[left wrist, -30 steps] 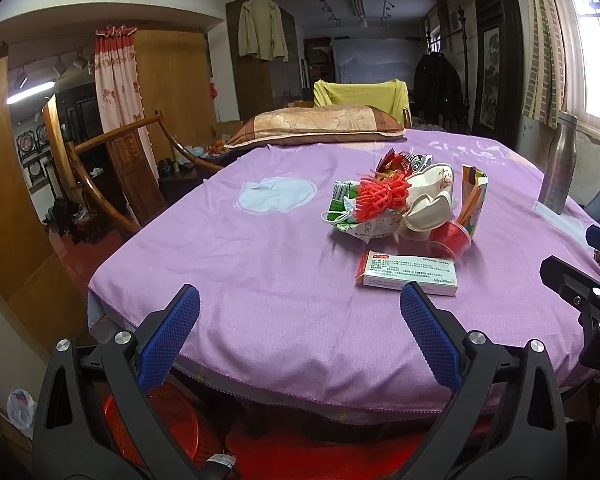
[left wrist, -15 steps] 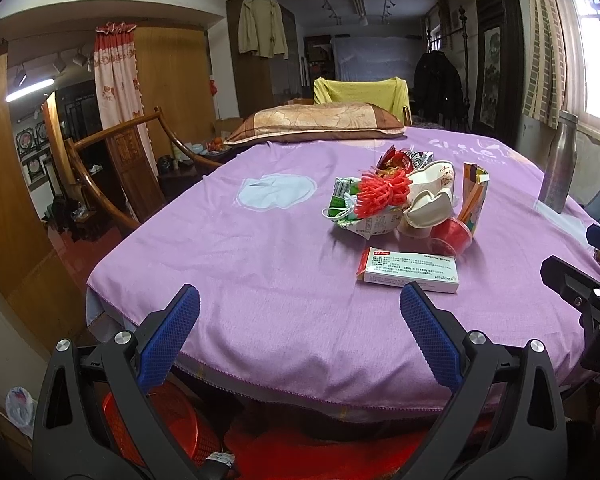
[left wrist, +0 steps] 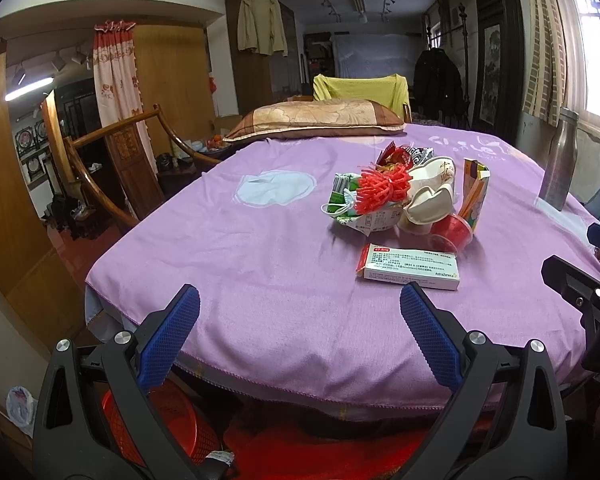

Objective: Collect trash

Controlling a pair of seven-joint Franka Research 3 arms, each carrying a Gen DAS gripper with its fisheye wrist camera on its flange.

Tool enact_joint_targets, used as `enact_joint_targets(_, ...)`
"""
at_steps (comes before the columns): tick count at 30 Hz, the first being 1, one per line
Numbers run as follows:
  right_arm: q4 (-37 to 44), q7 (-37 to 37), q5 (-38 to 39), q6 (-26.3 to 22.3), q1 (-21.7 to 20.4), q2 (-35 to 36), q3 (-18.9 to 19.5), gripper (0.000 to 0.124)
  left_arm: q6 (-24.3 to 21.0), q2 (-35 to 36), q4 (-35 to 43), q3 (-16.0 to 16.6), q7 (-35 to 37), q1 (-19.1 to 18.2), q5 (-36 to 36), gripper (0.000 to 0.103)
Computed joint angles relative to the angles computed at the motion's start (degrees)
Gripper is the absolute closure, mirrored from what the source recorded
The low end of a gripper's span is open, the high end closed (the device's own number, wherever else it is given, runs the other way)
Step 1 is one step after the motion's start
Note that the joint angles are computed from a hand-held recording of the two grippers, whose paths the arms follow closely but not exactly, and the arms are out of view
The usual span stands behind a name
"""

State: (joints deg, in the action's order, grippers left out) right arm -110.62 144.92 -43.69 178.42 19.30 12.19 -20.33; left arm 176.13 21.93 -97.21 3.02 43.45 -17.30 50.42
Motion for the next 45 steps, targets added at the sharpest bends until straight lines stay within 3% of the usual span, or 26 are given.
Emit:
enact_joint_targets(13,-0.37,-1.28,1.42,0.13,0.13,0.27,0.08,0.026,-0.45,0.2,-0.18,-0.76,1.63,0.41,-1.57,0.007)
enact_joint_targets(19,0.12,-7.31,7.93,-0.07,-1.44,1.41,1.78,0.026,-1.14,1.45,0.64,-2.33,4.91,1.48,-4.08,0.007)
enact_joint_targets(23,0.37,-11.75,13.4,-0.47,-2.38,2.42,2.19,0.026,-3.34,4.28,2.58,-12.67,19.11,8.8,-15.63,0.007)
enact_joint_targets(26,0.67,-14.13,17.52,-0.96,-2.92,3.36,1.63,0.026,-8.65,8.97,7.87,-22.53,31.95,14.44,-25.2,0.007)
enact_joint_targets(27,0.77,-14.73,19.03,-1.0,-3.25,3.68,1.48,0.026,-11.21,11.11,10.84,-24.78,35.47,15.07,-27.49,0.007)
enact_joint_targets(29,0.71,-16.18,22.52,-0.62,-4.39,4.16,1.59,0.026,-14.42,14.32,15.74,-25.57,39.09,13.68,-29.5,0.007)
enact_joint_targets(35,0.81,-20.64,30.55,-0.16,-6.53,5.54,1.54,0.026,-24.57,25.36,34.86,-21.75,46.11,4.31,-30.98,0.007)
enact_joint_targets(40,2.01,-28.39,38.95,-1.21,-11.8,6.82,7.52,0.026,-33.3,33.57,49.49,-16.55,47.9,-1.12,-33.38,0.007)
enact_joint_targets(45,3.72,-36.76,45.47,-1.0,-15.53,8.41,13.19,0.026,-30.6,29.99,44.07,-8.5,40.82,-0.77,-32.76,0.007)
